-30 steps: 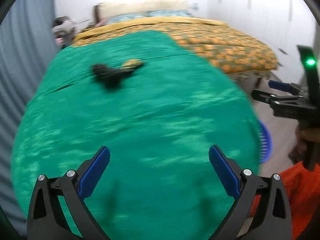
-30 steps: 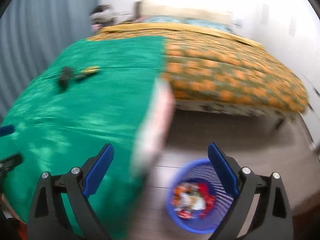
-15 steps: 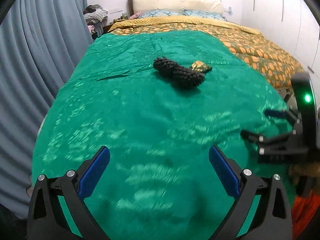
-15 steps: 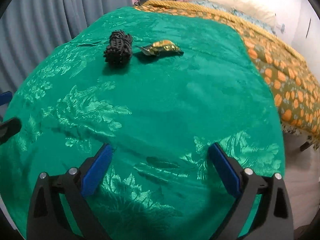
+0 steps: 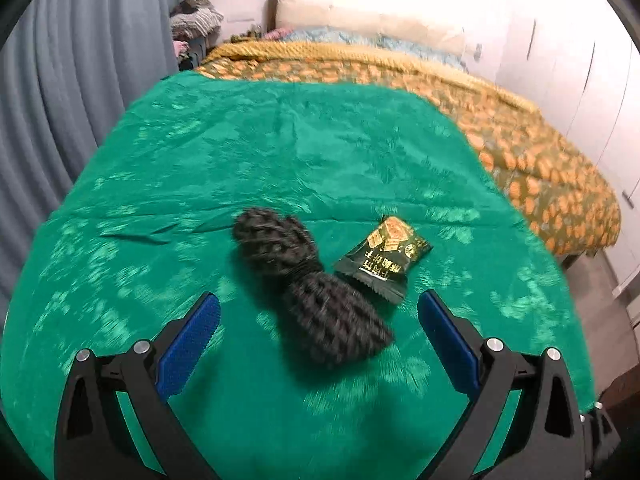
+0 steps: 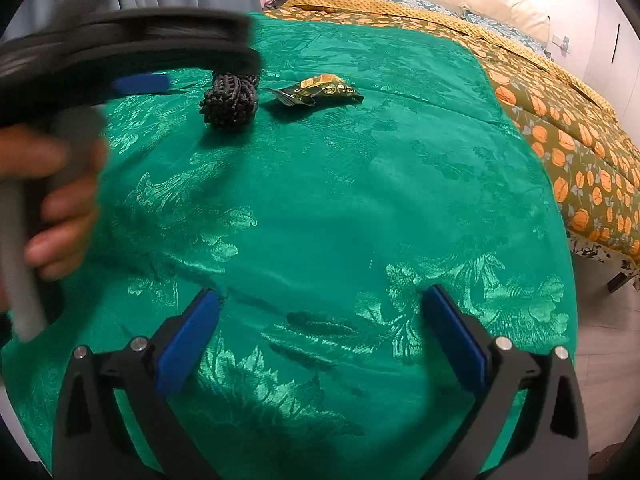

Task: Collect trash
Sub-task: 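Lower the left gripper onto the black mesh rope bundle and grasp it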

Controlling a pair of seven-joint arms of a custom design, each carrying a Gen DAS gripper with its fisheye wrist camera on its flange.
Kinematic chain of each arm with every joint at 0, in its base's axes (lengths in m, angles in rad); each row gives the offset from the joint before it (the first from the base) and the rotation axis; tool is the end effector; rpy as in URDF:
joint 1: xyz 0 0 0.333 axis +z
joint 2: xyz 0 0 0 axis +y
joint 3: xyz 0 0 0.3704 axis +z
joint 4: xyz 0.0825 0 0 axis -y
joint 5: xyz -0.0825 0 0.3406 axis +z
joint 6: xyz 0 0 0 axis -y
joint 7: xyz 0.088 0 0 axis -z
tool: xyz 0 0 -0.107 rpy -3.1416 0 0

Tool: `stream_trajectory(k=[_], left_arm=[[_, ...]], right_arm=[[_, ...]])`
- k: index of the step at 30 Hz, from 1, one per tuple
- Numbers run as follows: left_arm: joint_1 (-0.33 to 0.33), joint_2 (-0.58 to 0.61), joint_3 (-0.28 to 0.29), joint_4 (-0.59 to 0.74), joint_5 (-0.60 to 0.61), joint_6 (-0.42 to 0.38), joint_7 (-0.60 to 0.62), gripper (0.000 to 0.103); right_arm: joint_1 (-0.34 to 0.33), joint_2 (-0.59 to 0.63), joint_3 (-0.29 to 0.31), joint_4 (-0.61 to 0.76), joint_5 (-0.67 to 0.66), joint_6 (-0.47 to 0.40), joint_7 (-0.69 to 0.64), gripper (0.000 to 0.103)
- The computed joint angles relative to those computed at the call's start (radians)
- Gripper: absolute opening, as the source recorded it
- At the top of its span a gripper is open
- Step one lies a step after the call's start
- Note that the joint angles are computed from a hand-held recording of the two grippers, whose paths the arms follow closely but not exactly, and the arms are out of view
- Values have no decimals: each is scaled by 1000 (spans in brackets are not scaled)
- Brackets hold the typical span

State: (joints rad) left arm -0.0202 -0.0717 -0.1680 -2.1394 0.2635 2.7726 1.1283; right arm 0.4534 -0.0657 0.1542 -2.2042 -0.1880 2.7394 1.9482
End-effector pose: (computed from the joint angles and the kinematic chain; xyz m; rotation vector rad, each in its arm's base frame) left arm 0.5184 -0.1132 0.5920 -1.8483 1.7777 -0.7190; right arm 0.4236 0.3059 0.5549 -2.1383 1.4432 -0.3991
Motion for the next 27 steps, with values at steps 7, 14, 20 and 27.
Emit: stream_trajectory(k=[7, 14, 20, 27], left_arm=[[-17, 43, 23, 33, -102, -58, 114, 50], [-10, -74, 40, -29, -170, -106, 261, 39], [6, -288, 82, -182, -318, -216, 483, 40], [42, -437, 77, -375, -422, -180, 598, 49]], right_arm=[[0, 0, 0, 0, -1, 0, 1, 98], [0, 0, 1, 0, -2, 0, 2, 98], [0, 0, 1, -1, -2, 0, 2, 98], [-1, -1, 0, -1, -5, 0, 3, 98]])
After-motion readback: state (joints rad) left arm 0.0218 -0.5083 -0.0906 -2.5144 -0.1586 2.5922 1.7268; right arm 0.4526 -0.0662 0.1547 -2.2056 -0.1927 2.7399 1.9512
